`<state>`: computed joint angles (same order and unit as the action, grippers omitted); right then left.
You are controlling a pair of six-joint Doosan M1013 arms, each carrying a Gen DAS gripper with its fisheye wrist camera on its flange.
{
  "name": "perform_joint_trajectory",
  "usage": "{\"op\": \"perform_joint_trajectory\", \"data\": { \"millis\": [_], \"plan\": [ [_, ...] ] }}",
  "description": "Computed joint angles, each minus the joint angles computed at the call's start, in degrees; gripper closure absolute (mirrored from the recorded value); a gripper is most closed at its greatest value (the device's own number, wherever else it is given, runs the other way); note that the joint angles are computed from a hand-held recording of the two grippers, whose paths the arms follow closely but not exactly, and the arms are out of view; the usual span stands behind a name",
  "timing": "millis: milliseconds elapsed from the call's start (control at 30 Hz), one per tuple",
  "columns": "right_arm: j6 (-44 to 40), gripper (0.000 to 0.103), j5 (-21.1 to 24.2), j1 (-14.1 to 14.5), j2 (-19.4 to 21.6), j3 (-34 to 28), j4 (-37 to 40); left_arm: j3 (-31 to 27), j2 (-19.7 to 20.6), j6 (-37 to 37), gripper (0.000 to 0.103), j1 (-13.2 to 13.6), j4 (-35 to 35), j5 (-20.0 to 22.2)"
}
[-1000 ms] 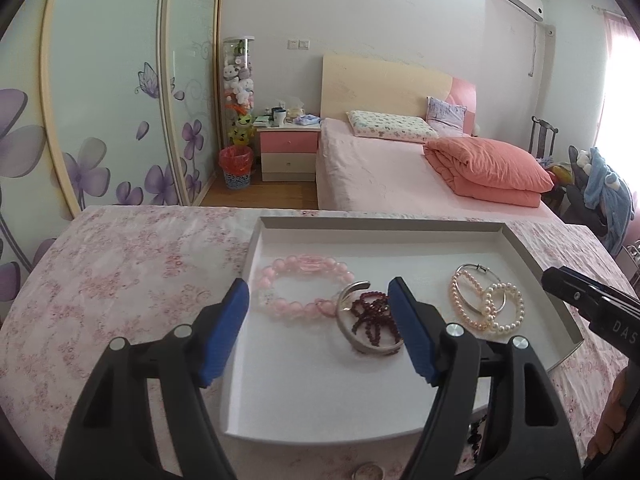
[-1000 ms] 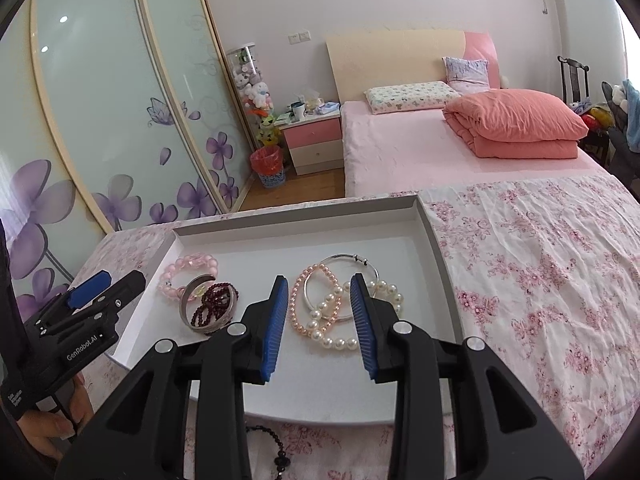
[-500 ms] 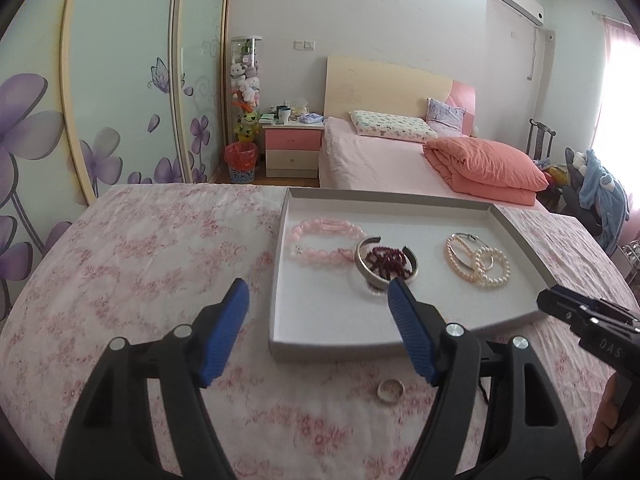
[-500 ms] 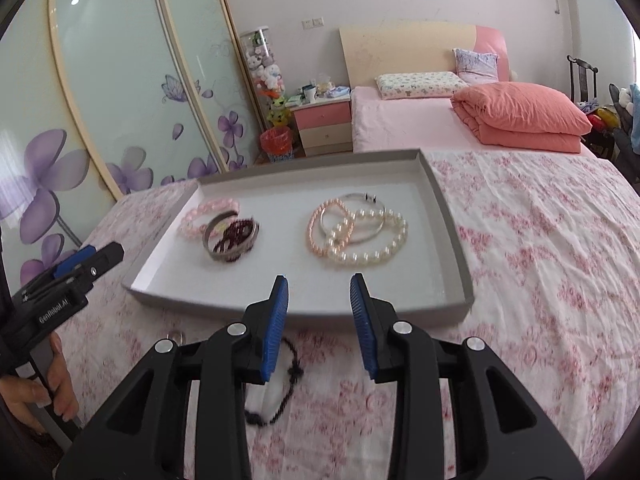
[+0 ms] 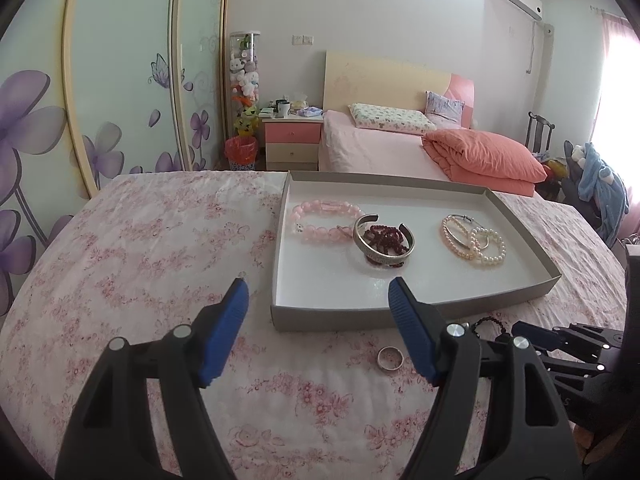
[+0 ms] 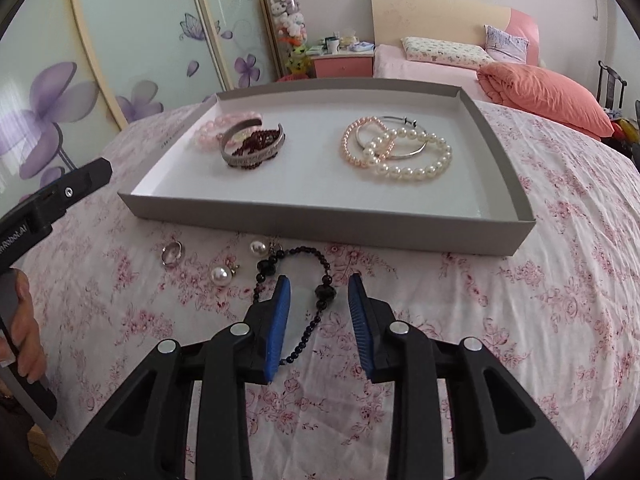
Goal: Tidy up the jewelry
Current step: 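Grasp the black bead bracelet with the right tool while the left tool grasps the silver ring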
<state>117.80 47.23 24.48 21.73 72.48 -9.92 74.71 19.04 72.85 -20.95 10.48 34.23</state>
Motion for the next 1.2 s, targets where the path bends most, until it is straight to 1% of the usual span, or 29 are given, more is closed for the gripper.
{"op": "perform_joint_trajectory", "data": {
  "millis": [100,267,333,600,700,1067,1200],
  "plan": [
    [0.5,0.08,0.3,0.3,0.1,0.0,-1.3,0.2,0.0,0.5,0.032,0.0,-0.3,0.1],
    [1.1,0.083,1.1,0.6,0.2,-0.3,-3.3,0.1,0.1,1.5,0.032,-0.1,-1.1,0.4],
    [1.5,0.091,1.5,0.7,0.3,-0.4,-4.2,0.2,0.1,1.9,0.032,-0.1,-1.3,0.5],
    [3.4,0.091,1.7,0.5,-0.4,0.5,-5.1,0.3,0.1,3.6,0.032,-0.2,-2.4,1.4],
    [4.9,0.091,2.1,0.3,-0.8,1.0,-6.2,0.5,0.1,4.4,0.03,-0.3,-2.9,1.8],
    [14.9,0.091,4.9,-0.8,-2.1,2.9,-13.5,0.0,0.9,10.2,0.03,-1.0,-5.8,5.3],
    [16.8,0.091,5.4,-1.1,-2.3,3.3,-14.4,-0.5,1.4,11.9,0.03,-1.5,-5.9,7.0]
  ]
}}
